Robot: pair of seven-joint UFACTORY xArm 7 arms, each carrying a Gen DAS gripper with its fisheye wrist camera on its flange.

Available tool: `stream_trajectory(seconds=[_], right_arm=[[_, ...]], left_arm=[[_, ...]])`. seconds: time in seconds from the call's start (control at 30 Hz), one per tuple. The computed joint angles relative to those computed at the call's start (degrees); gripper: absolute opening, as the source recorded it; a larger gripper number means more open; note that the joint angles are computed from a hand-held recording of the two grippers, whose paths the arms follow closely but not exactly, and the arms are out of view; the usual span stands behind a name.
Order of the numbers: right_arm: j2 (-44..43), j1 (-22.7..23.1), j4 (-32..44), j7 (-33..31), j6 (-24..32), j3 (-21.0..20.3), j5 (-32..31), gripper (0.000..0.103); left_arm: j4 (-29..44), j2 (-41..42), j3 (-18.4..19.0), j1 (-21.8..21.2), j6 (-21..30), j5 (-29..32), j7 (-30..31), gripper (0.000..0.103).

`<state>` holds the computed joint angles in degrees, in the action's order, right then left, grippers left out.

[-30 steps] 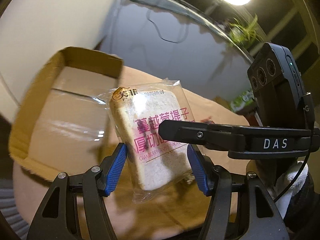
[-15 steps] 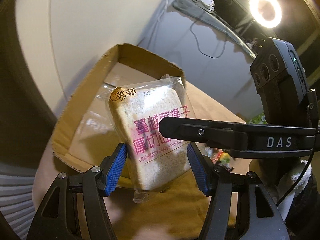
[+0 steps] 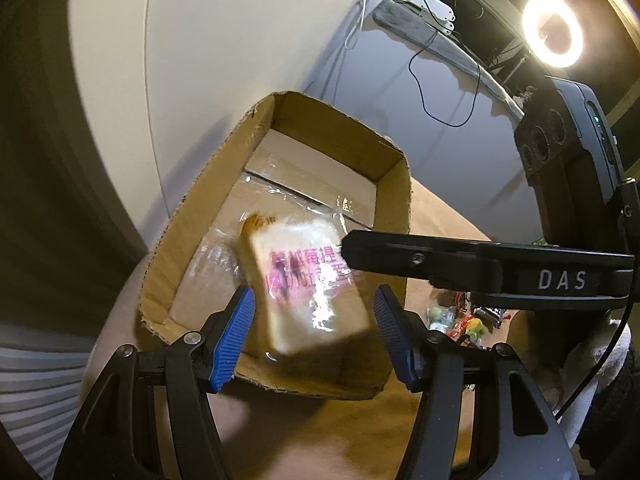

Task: Organize snacks
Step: 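Open the right tool to drop the bread bag into the box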

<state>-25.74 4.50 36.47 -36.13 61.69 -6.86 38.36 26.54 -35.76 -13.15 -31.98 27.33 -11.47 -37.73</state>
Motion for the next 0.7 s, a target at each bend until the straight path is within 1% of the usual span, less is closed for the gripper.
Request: stream_trajectory(seconds=[0.1,0.17,0.2,0.37,0.47,0.6,0.7], right_arm=[[-1.0,-0.4,-0.2,-0.1,-0.3,0.0,-1.0,0.059],[-2.1,-0.7,-0.6,-0.2,-0.5,-0.2,-1.7,0.064],[-2.4,-0.8,-0.7,-0.2,-0.5,-0.4,-1.9,0.064],[-4.6,-2.0,-1.7,-0.4,-1.4,-1.3,-4.0,0.065],[-7.0,-3.0,-2.7,-0.7,-1.5,-2.2,-5.9,0.065],[-11.2,-5.3,-4.6,-1.5,-2.3,-3.6,-9.7,0.065],[-14.2,-7.9,-6.3,-2.4,-2.9,-5.1,-13.4,0.065]], left_arm=[[0.1,-0.5,-0.7,0.4,0.7,0.9,-0.4,0.06],[0.3,-0.7,-1.5,0.7,1.3,1.9,-0.6,0.06],[0.4,-0.9,-2.1,1.0,1.7,2.5,-1.0,0.06],[1.1,-1.9,-5.1,2.4,2.9,6.2,-3.8,0.062],[1.9,-1.7,-5.9,2.4,3.4,7.7,-4.8,0.062],[4.6,0.3,-6.8,1.7,5.1,9.6,-4.6,0.062],[6.4,2.0,-8.3,1.1,4.8,11.2,-4.3,0.062]])
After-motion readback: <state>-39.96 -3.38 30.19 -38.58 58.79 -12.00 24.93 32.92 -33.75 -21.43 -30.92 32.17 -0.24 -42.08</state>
